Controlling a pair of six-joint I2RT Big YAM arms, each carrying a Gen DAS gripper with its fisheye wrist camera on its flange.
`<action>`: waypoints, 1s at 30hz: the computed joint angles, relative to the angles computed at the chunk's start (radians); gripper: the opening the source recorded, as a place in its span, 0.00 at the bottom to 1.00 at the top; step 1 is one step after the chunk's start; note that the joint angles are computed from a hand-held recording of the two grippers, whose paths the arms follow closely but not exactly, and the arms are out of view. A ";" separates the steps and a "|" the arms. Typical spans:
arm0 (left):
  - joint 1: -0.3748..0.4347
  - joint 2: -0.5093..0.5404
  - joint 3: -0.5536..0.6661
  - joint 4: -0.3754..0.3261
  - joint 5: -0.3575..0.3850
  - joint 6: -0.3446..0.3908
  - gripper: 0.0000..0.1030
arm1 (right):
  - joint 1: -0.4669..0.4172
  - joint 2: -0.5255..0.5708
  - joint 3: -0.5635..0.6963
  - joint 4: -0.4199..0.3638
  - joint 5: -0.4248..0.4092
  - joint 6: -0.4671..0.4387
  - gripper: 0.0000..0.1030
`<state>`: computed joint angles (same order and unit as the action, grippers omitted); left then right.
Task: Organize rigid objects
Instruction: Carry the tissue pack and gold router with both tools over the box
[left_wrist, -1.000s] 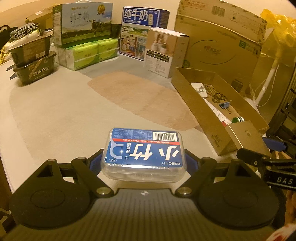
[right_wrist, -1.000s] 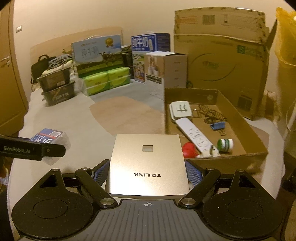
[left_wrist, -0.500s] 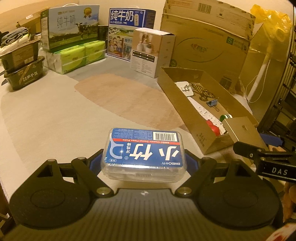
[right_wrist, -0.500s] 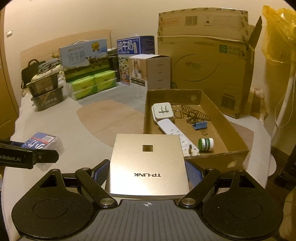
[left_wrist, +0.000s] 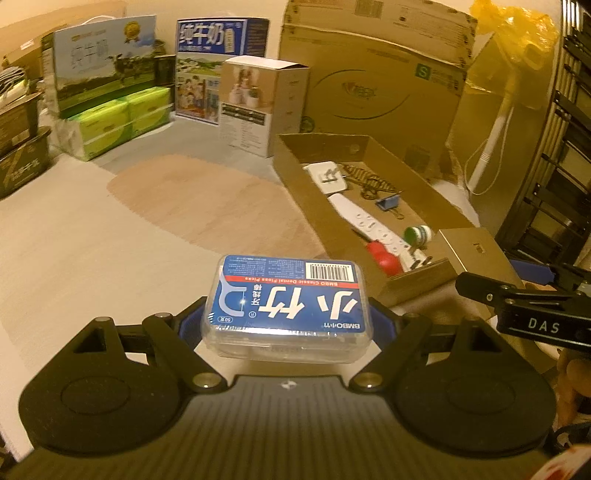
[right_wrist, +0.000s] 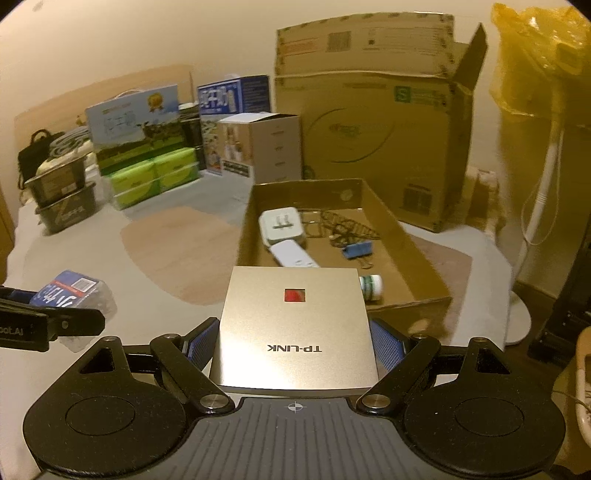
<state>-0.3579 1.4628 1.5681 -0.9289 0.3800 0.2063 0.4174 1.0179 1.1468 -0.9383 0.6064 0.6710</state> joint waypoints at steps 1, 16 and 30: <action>-0.006 0.002 0.003 -0.001 0.000 0.000 0.82 | -0.005 -0.006 -0.003 -0.003 0.002 0.002 0.83; -0.077 0.037 0.043 -0.009 0.001 -0.002 0.82 | -0.066 -0.061 -0.034 -0.022 0.009 0.016 0.83; -0.113 0.078 0.085 -0.008 0.001 -0.004 0.82 | -0.140 -0.078 -0.051 -0.002 -0.019 -0.016 0.83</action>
<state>-0.4711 1.5411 1.6532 -0.9367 0.3813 0.2019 0.2772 0.9395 1.0960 -0.9403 0.5877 0.6547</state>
